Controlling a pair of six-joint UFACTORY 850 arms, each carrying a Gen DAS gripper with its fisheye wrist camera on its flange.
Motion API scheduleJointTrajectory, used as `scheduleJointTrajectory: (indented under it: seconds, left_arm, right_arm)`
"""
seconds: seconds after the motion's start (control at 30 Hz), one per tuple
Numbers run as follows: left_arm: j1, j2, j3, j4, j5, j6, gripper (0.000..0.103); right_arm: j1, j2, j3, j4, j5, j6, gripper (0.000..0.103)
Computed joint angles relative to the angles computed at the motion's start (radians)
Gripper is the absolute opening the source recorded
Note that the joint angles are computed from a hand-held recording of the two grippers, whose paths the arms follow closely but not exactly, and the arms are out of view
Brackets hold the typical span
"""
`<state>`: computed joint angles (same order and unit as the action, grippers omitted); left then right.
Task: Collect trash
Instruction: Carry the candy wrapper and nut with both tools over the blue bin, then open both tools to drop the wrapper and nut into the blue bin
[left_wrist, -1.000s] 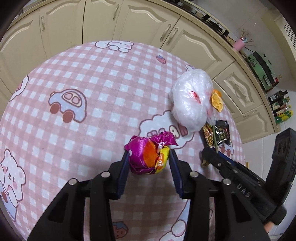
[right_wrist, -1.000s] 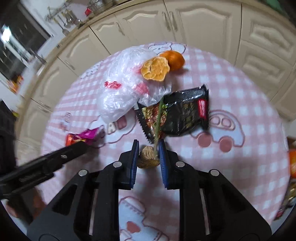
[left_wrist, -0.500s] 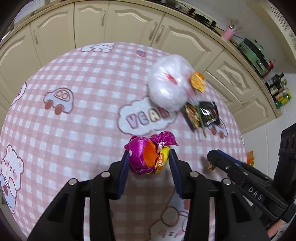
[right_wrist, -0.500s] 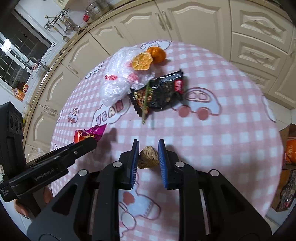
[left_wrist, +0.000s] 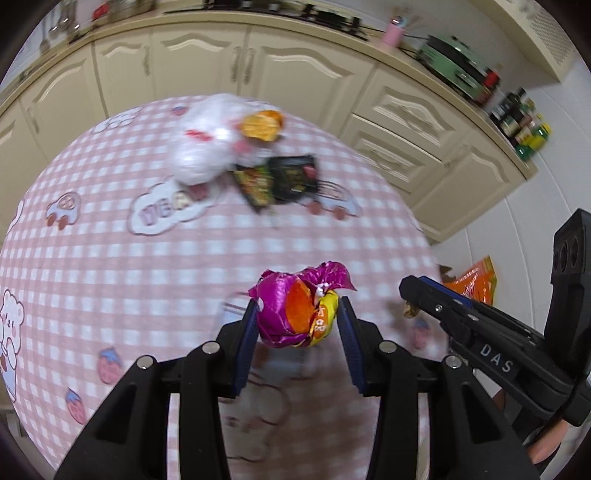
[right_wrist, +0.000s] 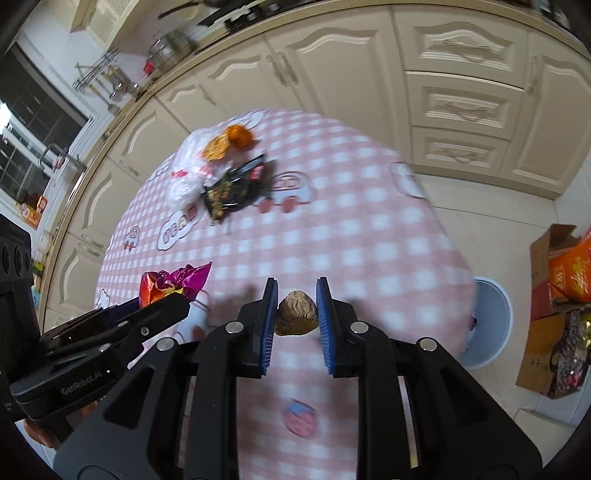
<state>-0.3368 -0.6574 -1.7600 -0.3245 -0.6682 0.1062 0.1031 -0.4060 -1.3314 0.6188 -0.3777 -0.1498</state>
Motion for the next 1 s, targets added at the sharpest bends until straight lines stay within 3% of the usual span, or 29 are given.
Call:
scheduleJointTrajectory:
  seconds: [0.47,0.73,1.0]
  left_arm:
    - [-0.174,-0.001,-0.015,0.015,-0.015,0.025,0.042]
    - [-0.267,-0.062,-0.087,0.021,-0.062,0.043,0.042]
    - [-0.337,-0.17,-0.218,0.069,-0.139,0.007,0.042]
  right_arm:
    - [-0.151,0.193,0.267,0.085,0.086,-0.057,0.022]
    - [-0.262,0.271,0.386,0.119,0.11,-0.08,0.022]
    - [-0.362,0.282,0.445,0.209,0.101,-0.163,0.022]
